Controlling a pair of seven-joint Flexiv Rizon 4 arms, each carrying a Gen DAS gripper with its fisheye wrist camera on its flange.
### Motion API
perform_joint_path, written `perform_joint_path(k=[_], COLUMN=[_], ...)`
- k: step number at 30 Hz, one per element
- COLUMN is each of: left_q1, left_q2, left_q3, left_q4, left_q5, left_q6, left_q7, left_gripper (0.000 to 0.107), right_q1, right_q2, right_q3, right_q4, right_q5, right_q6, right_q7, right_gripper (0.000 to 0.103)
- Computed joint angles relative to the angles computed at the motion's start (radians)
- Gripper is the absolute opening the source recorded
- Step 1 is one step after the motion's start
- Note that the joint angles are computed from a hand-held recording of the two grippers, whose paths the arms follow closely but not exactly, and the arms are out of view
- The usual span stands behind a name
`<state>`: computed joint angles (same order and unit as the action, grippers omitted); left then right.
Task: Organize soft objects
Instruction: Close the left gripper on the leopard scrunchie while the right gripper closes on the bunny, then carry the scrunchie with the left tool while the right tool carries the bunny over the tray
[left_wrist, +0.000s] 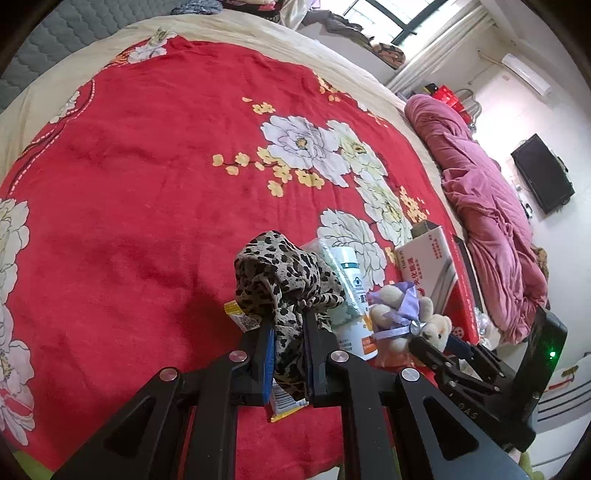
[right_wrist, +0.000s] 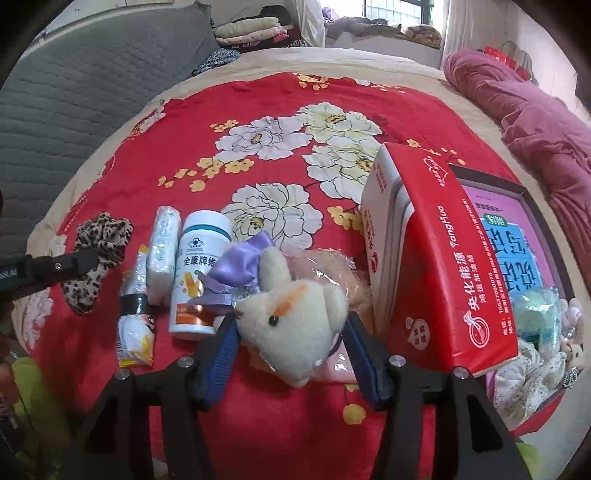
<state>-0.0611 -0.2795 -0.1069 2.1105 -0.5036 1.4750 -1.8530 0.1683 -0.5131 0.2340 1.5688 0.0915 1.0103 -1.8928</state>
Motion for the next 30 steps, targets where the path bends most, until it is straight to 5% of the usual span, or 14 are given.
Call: perform_joint_path(k=[7, 14, 17, 25, 27, 30], left_q1=[0.012, 0.012, 0.015, 0.010, 0.007, 0.000], left_q2=[0.008, 0.009, 0.010, 0.014, 0.016, 0.019], left_q3=[-0.031, -0.046, -0.056, -0.060, -0.057, -0.045], left_q4=[0.006, 0.007, 0.013, 0.016, 0.018, 0.014], left_q5=[-0.040, -0.072, -0.093, -0.122, -0.124, -0.113], left_q6=[0.003, 0.007, 0.015, 0.019, 0.020, 0.016], left_q7=[0.040, 0.073, 0.090, 0.107, 0.107, 0.097], left_gripper=[0.013, 0.013, 0.013, 0.013, 0.013, 0.013], right_q1=[-0.019, -0.059, -0.054, 0.012, -0.009, -0.013], right_q2=[0.029, 0.016, 0.037, 0.024, 0.018, 0.024], right_q3=[0.017, 0.045, 0.041, -0.028, -0.004, 0.000], right_q4=[0.047, -0.011, 0.028, 0.075, 0.064, 0.066], right_q5=[0.005, 0.080, 0.095, -0.025, -0.005, -0.003], right_q6=[0.129, -0.013, 0.008, 0.051, 0.043, 0.039], right_q7=[-0.016, -0.036, -0.077, -0.011, -0.030, -0.033], right_gripper=[0.054, 0.056, 0.065, 0.065, 0.054, 0.051])
